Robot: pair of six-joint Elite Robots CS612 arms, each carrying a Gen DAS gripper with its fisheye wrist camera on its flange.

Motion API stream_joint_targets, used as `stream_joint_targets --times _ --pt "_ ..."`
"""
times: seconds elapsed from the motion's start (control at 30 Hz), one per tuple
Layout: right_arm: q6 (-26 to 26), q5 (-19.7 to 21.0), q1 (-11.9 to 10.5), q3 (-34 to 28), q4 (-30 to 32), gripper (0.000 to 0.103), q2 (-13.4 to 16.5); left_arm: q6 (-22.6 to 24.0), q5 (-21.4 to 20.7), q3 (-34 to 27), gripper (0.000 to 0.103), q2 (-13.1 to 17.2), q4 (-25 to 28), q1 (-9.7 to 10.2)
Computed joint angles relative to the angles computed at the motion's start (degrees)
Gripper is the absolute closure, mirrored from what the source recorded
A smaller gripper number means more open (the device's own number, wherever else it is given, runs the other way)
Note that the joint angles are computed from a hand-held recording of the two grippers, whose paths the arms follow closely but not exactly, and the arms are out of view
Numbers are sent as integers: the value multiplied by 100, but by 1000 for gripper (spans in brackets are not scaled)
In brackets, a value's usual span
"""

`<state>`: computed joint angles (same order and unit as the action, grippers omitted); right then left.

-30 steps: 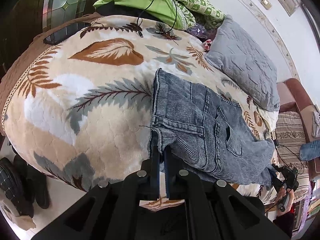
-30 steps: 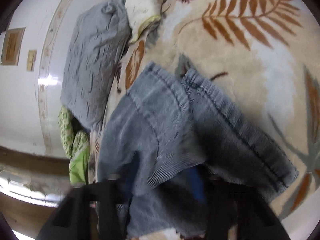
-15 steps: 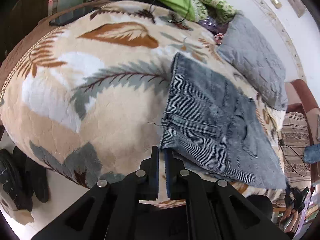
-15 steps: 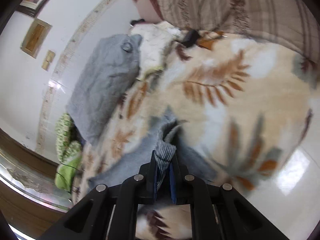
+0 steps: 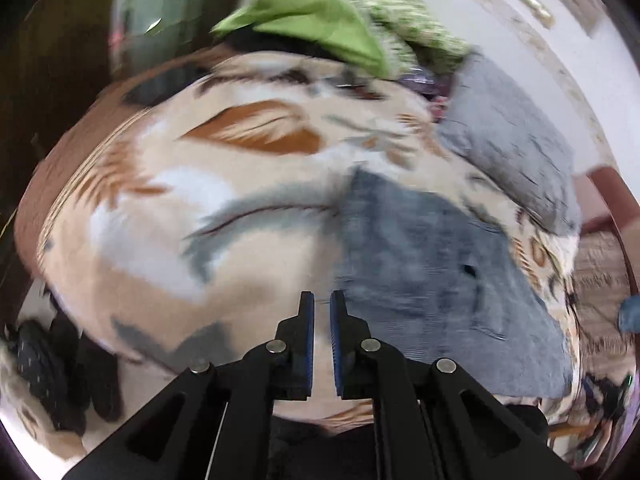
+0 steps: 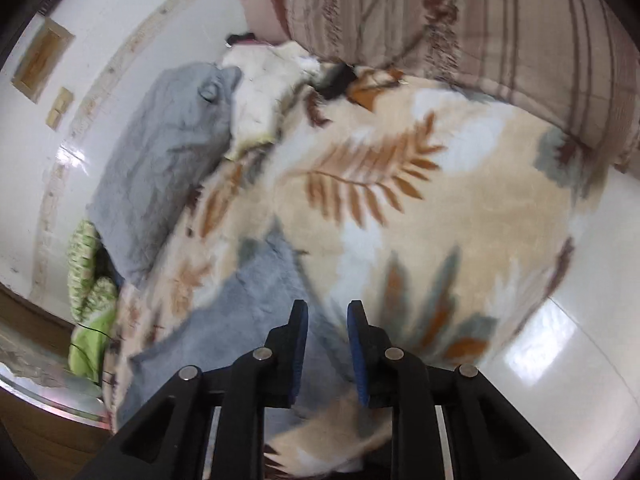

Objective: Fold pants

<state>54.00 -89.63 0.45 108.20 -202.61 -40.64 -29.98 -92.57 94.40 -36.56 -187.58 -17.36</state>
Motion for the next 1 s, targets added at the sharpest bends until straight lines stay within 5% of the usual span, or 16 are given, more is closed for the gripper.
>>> stream_joint_targets --times 0.13,0.2,0.27,0.43,0.6,0.77,1.0 --pt "-466 536 180 -547 205 81 210 675 -36 -166 85 14 -11 -278" --pt "-670 904 288 -871 327 81 358 999 -56 -246 63 38 43 -410" --pt "-872 1237 415 -1245 548 81 520 1229 -47 -345 53 84 140 -524" --pt "-1727 1882 735 -2323 1485 81 881 1473 -182 -581 53 250 508 -674" --pt "-3194 2239 966 -3485 2596 81 1243 1623 -579 -474 52 255 548 -662" --pt "-4604 1983 1086 -4579 4125 80 1600 2061 -831 -330 51 190 608 -658" --pt "-5428 2234 1086 -5462 5238 79 1997 2338 -1285 -396 51 238 775 -547"
